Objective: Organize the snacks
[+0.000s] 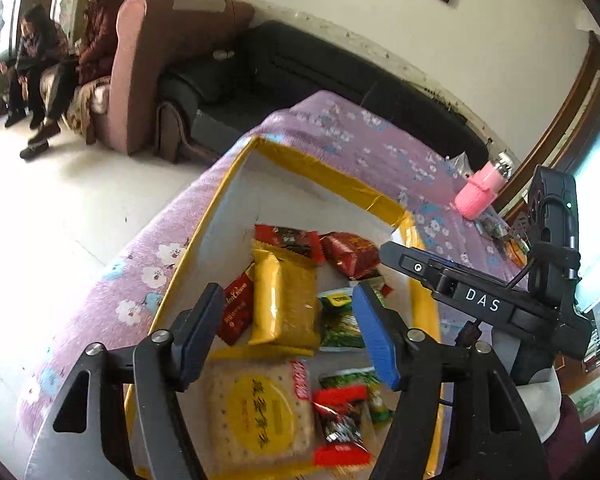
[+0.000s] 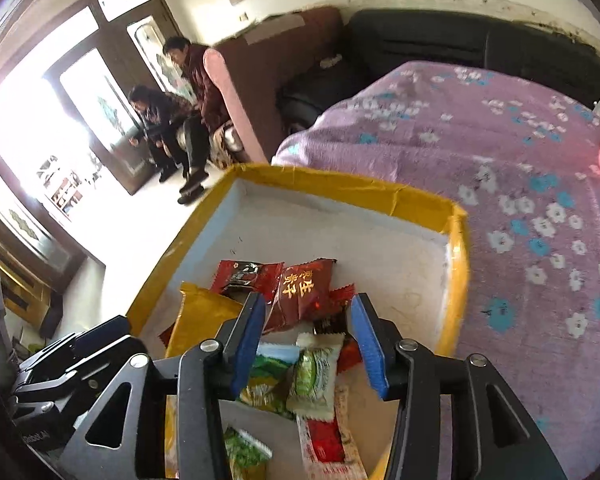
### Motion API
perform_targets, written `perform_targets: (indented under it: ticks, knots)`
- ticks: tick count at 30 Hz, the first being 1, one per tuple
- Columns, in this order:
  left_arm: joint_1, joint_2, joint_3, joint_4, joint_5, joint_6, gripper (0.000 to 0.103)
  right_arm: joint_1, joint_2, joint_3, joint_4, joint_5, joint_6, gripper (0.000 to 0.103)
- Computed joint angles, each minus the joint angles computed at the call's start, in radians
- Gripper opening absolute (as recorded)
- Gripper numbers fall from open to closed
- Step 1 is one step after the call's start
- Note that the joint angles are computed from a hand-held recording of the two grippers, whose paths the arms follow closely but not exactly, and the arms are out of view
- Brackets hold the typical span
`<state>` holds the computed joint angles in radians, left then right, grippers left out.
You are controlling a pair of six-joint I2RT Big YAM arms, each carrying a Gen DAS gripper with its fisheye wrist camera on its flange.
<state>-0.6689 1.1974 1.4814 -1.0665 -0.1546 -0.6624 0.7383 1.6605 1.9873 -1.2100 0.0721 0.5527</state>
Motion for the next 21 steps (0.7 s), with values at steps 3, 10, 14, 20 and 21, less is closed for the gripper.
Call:
perform_targets:
  ticks: [3,10,14,20,21]
  knots:
    - [-0.072,-0.019,0.008,-0.003,-0.128,-0.008,0.074,0.010,-0.080,-0.079,0.027,0.021,0.014,0.051]
    - [-0.299,0.021,0.084,-0.088,-0.531,-0.032,0.085,0.068,-0.310,-0.322,0.059,0.113,0.023,0.053]
    - [-0.356,0.042,0.102,-0.096,-0.525,-0.061,0.086,0.105,-0.436,-0.444,0.058,0.181,0.059,0.058]
    - [-0.425,0.112,0.170,-0.183,-0.526,-0.133,0.086,0.187,-0.558,-0.534,-0.003,0.348,0.079,0.062]
    - [-0.435,0.124,0.183,-0.202,-0.533,-0.145,0.086,0.204,-0.566,-0.537,-0.015,0.377,0.078,0.062]
